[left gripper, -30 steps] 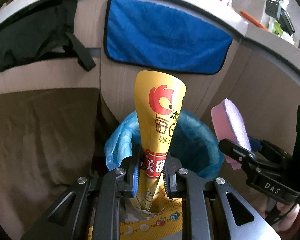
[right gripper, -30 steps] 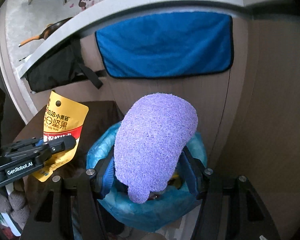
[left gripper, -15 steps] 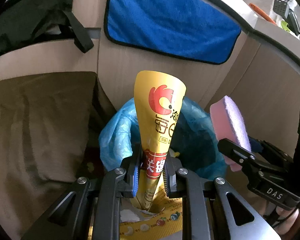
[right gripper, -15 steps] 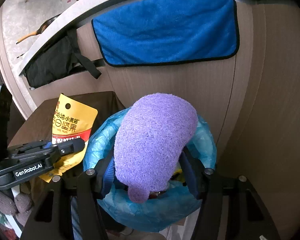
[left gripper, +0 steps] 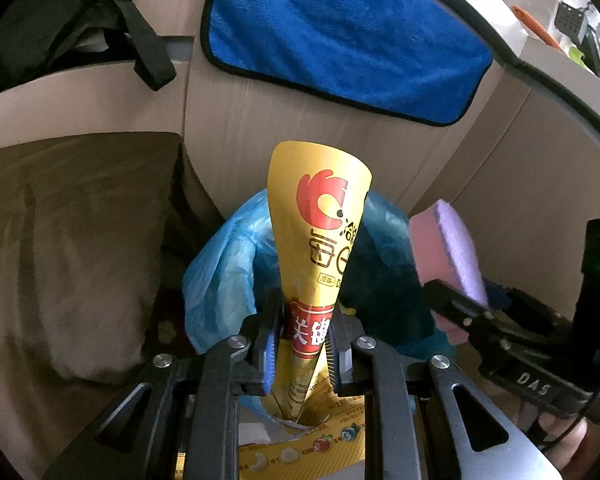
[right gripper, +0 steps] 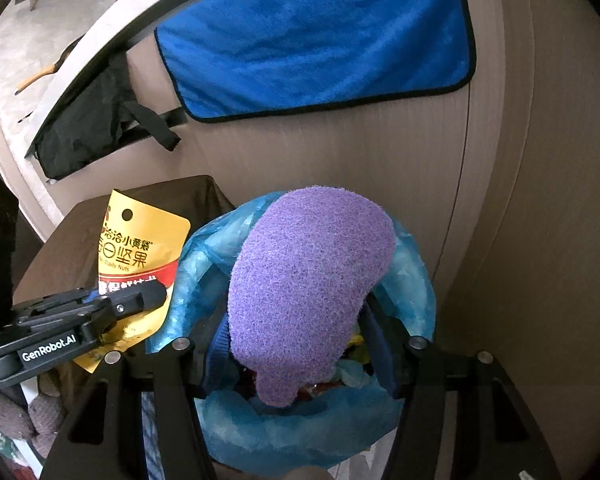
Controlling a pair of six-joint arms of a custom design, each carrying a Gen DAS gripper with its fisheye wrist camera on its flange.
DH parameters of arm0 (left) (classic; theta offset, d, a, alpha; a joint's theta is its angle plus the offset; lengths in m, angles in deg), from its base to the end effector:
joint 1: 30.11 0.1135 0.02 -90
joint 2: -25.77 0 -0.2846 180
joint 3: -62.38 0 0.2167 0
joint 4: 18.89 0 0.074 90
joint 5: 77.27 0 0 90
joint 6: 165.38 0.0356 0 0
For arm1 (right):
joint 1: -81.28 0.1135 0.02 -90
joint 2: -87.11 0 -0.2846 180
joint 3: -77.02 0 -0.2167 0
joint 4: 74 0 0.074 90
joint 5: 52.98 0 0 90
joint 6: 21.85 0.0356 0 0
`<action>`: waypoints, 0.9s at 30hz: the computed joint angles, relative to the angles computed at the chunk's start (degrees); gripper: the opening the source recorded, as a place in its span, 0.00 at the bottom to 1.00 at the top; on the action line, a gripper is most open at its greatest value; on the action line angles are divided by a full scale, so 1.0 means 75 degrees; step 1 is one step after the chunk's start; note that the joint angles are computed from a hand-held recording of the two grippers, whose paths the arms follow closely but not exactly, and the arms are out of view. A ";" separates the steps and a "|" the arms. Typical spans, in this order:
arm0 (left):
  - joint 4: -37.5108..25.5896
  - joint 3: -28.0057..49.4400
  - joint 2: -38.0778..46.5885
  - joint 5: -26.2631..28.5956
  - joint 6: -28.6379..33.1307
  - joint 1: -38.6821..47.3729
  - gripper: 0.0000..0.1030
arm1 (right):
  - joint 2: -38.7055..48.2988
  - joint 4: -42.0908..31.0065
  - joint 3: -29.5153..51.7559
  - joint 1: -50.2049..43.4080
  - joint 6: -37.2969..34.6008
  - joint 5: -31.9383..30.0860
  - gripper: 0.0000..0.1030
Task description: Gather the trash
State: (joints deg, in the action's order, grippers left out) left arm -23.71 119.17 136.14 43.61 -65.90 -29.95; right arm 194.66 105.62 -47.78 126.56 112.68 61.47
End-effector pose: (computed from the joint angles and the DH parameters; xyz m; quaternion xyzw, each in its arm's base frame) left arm 0.3026 -0.0174 0.1169 0.1476 0.9185 -0.2332 0.2831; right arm 0.2234 0.2047 0.1286 0.0616 0.9265 0.0783 0.3628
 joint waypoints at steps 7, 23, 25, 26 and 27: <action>-0.0015 0.0408 0.0357 0.0873 -0.0126 0.0227 0.60 | 0.0226 0.0008 0.0022 -0.0055 0.0206 0.0167 0.59; -0.1080 0.0867 -0.0108 0.1682 0.0085 0.0842 0.79 | -0.0289 -0.1338 0.0263 0.0642 0.0998 0.1150 0.61; -0.1050 0.0477 -0.0557 0.1571 0.0421 0.1090 0.79 | -0.0436 -0.1534 0.0243 0.0852 0.1237 0.1307 0.61; -0.0998 0.0263 -0.0788 0.1508 0.0559 0.1214 0.79 | -0.0494 -0.1602 0.0241 0.0965 0.1333 0.1369 0.61; -0.0904 -0.0049 -0.1115 0.1430 0.0756 0.1397 0.79 | -0.0570 -0.1677 0.0240 0.1098 0.1431 0.1444 0.61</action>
State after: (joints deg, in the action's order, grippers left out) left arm -30.48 118.79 127.79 54.33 -60.23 -19.47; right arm 190.38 93.04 -45.98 134.79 123.41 72.30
